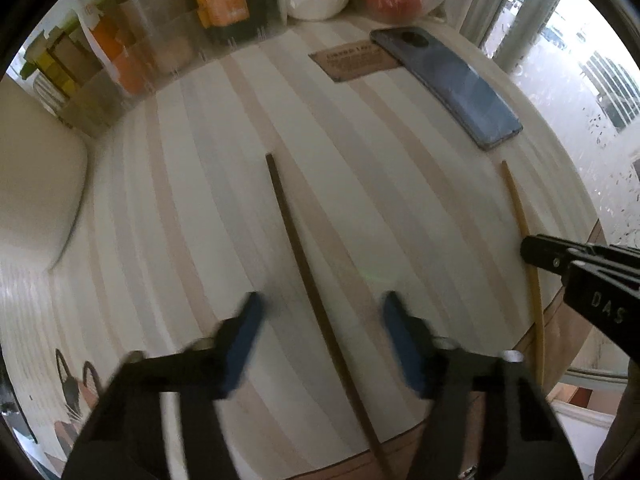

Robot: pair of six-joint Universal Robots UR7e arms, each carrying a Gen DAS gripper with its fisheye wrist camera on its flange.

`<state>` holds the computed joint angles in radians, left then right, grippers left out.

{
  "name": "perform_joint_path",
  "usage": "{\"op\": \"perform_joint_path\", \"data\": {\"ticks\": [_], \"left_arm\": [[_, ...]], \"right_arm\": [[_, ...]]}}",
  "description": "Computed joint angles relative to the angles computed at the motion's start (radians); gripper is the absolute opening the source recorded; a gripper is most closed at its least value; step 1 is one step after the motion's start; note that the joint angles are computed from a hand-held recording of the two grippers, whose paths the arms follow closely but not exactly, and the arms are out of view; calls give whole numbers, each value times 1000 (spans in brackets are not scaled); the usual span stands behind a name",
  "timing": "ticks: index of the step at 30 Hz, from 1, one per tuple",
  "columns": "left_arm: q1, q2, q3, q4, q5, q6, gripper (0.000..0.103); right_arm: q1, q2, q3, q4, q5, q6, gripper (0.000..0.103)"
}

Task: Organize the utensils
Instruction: 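Grasp a light wooden chopstick with the right tool while the left tool grasps a dark chopstick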

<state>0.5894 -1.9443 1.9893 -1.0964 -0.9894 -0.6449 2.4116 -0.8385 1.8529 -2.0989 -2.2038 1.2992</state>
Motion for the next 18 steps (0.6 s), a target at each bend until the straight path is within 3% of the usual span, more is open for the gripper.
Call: {"op": "perform_joint_path", "data": {"ticks": [3,8,14,18], "left_arm": [[14,5,-15,2,5,15,7],[92,18,-69,-6,18,59,5],[164,-39,-144,123,63,59,5],[225,-73,-222,241,119,29,5]], "right_arm": [[-3,4,-4,-2,6,2,7],[-8,30,-22,-58,49,-41,7],[12,136,-124,-96,109,-92,7],[31,250,-256,-96,160,-159,7]]}}
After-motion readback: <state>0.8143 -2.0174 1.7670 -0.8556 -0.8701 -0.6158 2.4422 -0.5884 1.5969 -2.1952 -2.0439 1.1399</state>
